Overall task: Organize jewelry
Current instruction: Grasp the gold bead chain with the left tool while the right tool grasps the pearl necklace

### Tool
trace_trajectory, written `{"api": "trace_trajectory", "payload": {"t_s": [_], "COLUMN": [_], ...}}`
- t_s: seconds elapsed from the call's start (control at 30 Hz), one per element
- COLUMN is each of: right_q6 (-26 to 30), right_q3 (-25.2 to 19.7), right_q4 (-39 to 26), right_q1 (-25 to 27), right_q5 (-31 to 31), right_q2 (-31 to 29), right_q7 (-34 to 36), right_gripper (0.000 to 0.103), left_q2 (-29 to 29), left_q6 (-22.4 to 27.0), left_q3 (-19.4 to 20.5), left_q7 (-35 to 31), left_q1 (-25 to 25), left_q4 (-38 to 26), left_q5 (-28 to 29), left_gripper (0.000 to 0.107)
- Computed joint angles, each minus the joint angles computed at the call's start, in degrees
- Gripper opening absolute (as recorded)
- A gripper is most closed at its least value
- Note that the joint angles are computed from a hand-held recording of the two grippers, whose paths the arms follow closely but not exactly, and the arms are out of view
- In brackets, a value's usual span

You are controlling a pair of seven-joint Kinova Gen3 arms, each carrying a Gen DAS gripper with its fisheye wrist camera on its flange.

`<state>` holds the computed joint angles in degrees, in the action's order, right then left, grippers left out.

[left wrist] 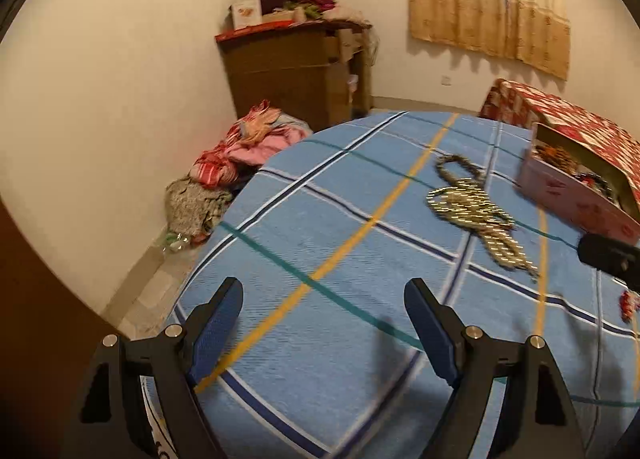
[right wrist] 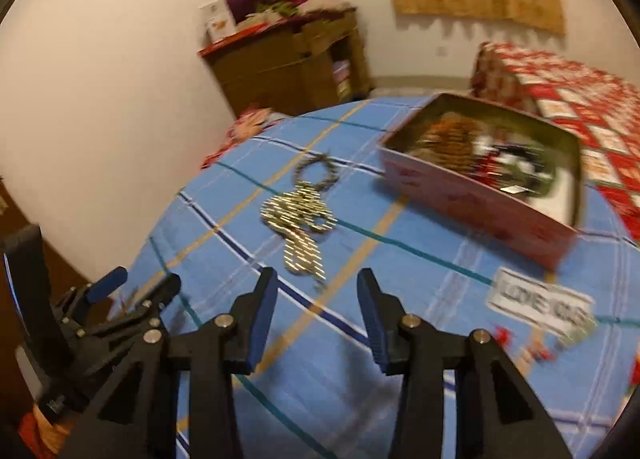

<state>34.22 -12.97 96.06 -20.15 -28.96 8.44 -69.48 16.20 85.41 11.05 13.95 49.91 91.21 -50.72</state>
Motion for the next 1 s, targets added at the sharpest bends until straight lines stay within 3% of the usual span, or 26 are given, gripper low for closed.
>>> {"api": "trace_trajectory", "payload": {"t_s": [0.1,0.2,0.37,0.4,0.47,0.5,0.7,1.0], "right_q6": [2.5,5.1,6.8,6.5,7.1,7.5,8.0,8.8], "right_q3": [4.1,9.6,4.3,4.7,5.8,5.8,6.1,-4.3], "right_q4": [-5.0,-10.3,-15.0,-15.1,-14.9,-14.9,-8.3,-0.6], "right_q1": [-5.1,-12.3,-12.0,-13.3,-15.0,-15.0,-11.1,10.1], "right_q5": [0.1,6.1,16.7,18.8,20.6,20.2,7.3,-13.7], "right_q2": [4.7,9.1,12.9,12.9,12.7,12.5,7.3,-2.7], "right_q7": [-0.6,-7.4,-17.1,-18.6,-18.8,-18.2,-6.5,7.1], "right_gripper": [0.046,0.046,0.046,0.041,0.02,0.017,0.016,0.016], "left_q2": [-2.5,-4.3,-4.5,-4.4,-4.3,-4.5,-4.5,-3.9], "left_q6": [-5.0,-8.0,-8.7,-8.6,-8.5,-8.7,-8.8,-8.5], "left_q3": [0.0,0.5,1.5,1.6,1.6,1.6,1.6,1.5], "left_q7": [1.1,2.5,1.8,1.4,1.2,1.3,0.9,-0.8], "left_q1": [-2.3,-3.8,-4.9,-4.9,-4.9,-4.9,-5.2,-5.2], "left_q4": [3.0,5.1,5.1,4.9,4.8,5.0,4.9,4.2], "left_q5": [2.6,3.9,4.7,4.7,4.8,4.8,4.9,4.9], "left_gripper": [0.083,0.083,0.083,0.083,0.083,0.083,0.083,0.083]}}
